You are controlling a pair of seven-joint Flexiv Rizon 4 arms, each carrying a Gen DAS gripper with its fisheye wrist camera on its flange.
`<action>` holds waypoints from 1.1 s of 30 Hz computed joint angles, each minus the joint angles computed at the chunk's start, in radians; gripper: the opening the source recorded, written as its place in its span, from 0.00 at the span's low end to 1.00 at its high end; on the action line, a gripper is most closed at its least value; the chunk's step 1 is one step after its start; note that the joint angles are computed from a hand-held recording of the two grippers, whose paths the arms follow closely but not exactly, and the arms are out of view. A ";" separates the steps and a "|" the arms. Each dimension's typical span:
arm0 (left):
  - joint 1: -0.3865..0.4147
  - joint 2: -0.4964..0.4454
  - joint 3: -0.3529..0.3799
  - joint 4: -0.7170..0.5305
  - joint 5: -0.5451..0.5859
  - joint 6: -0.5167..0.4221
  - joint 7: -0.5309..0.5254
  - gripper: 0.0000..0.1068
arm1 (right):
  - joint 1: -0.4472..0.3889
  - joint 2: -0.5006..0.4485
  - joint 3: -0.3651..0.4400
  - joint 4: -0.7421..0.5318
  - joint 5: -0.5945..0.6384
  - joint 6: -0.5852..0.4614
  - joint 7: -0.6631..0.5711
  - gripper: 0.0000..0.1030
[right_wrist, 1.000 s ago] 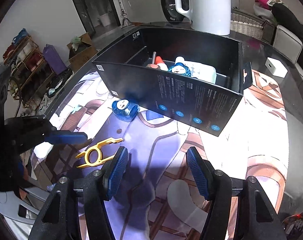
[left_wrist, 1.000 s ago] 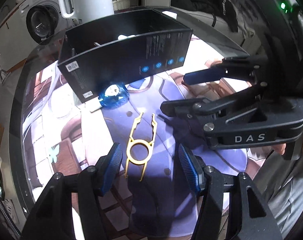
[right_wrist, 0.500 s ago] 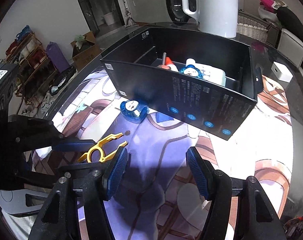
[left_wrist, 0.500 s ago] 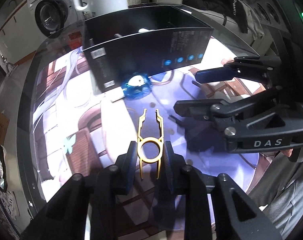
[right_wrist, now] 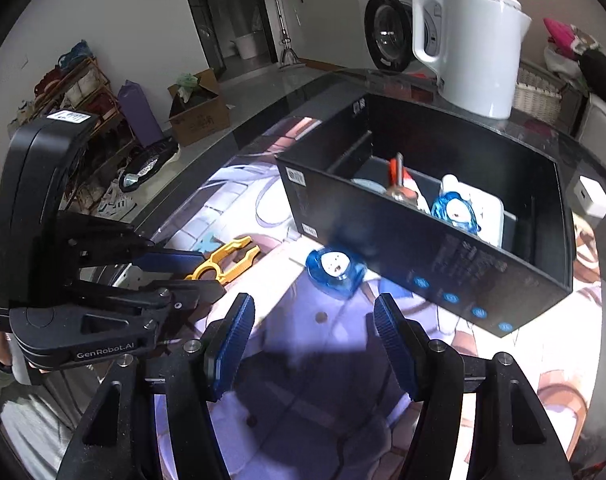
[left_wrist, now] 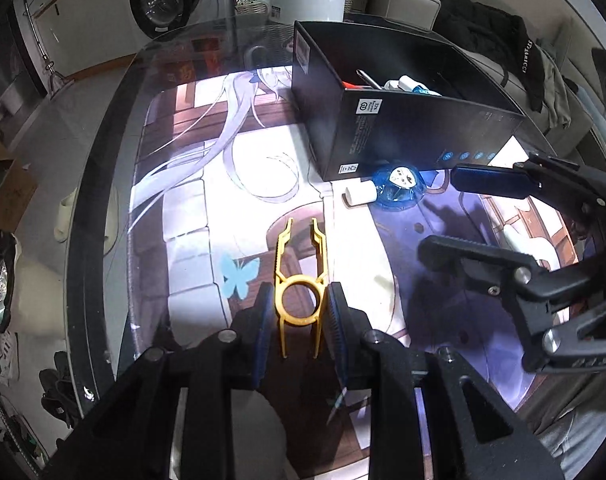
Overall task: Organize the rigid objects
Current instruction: 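Grasp the yellow plastic tool with the left tool while the right tool grasps the second blue bottle, then lift the yellow tool and blue bottle up toward the black box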
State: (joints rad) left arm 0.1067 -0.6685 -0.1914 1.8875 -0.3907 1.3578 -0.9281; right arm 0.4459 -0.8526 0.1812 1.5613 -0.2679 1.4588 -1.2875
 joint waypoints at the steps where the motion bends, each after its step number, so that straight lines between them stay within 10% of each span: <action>1: -0.002 0.000 0.002 0.001 0.002 0.002 -0.001 0.23 | -0.006 -0.007 0.016 -0.009 -0.004 0.004 -0.016 0.62; 24: 0.012 -0.007 -0.002 -0.005 -0.002 0.010 0.009 0.23 | -0.006 -0.162 0.076 -0.292 0.057 -0.213 -0.097 0.69; 29: 0.015 -0.009 -0.008 -0.012 -0.010 -0.006 0.006 0.23 | 0.022 -0.129 0.033 -0.254 0.060 -0.237 -0.117 0.31; 33: 0.007 -0.010 -0.010 -0.017 -0.008 -0.011 0.007 0.23 | 0.024 -0.094 0.026 -0.193 0.068 -0.220 -0.122 0.30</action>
